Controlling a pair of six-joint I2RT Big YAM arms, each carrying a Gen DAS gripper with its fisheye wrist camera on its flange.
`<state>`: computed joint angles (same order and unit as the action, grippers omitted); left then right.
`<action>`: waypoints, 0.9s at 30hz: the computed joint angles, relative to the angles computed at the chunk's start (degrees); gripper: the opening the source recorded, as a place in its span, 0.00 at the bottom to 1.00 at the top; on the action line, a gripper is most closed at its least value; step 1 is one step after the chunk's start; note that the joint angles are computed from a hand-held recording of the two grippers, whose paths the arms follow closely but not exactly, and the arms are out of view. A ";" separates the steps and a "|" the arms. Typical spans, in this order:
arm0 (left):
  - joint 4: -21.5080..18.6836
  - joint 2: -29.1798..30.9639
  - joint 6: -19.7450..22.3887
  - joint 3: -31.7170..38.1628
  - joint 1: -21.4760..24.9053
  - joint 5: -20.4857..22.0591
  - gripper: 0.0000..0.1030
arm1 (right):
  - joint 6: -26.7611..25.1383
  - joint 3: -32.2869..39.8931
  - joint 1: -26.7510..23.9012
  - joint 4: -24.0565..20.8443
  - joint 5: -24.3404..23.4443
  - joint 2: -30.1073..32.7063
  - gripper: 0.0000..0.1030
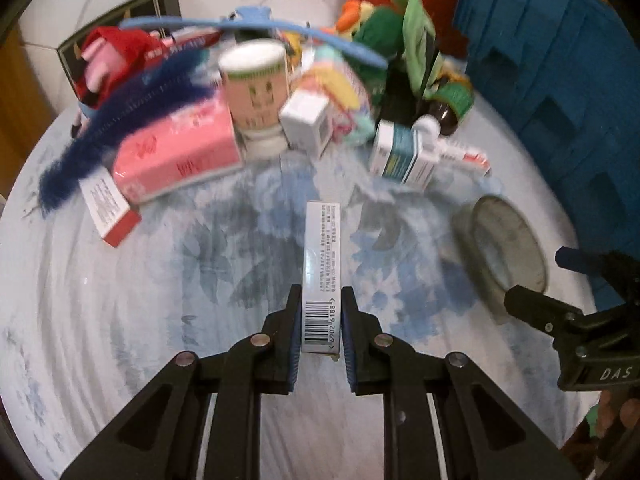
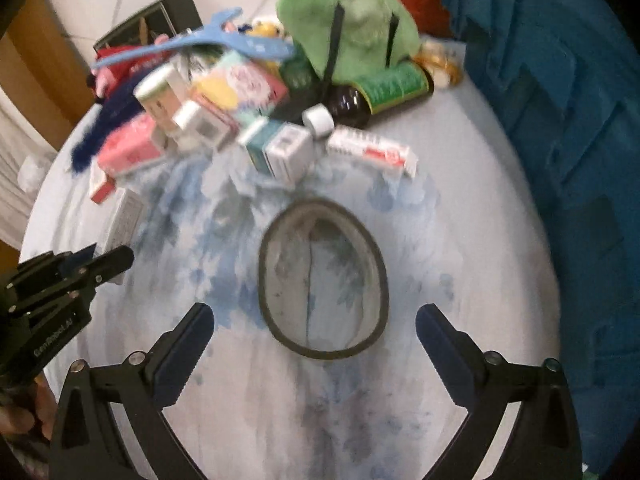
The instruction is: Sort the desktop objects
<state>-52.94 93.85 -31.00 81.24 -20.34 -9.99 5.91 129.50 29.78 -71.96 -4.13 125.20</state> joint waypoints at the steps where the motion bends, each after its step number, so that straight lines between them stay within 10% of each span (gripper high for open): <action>1: -0.41 0.97 -0.06 0.30 0.27 0.83 0.17 | 0.14 0.05 -0.17 -0.14 -0.21 0.55 1.00; 7: 1.20 3.43 1.20 -0.16 0.54 1.46 0.17 | 1.65 2.13 -1.18 -1.76 -0.85 4.79 1.00; 12: 4.86 2.94 1.07 -2.38 -0.24 0.06 0.22 | 1.29 -3.29 0.27 5.19 5.51 2.53 1.00; 17: 6.48 3.26 2.41 -2.95 -1.30 0.14 0.44 | 3.67 -9.65 1.41 11.59 9.55 -0.46 1.00; 25: 5.33 4.12 2.03 -2.27 -2.16 -1.27 0.49 | 4.86 -11.97 0.62 11.89 3.58 -2.79 0.97; 27: 4.88 4.56 1.96 -1.63 -2.14 -1.32 0.51 | 4.17 -13.99 0.94 14.41 3.93 -4.25 0.78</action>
<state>-48.06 98.41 -29.05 79.61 -22.48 -11.31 10.07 115.52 30.72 -57.55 -0.19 120.94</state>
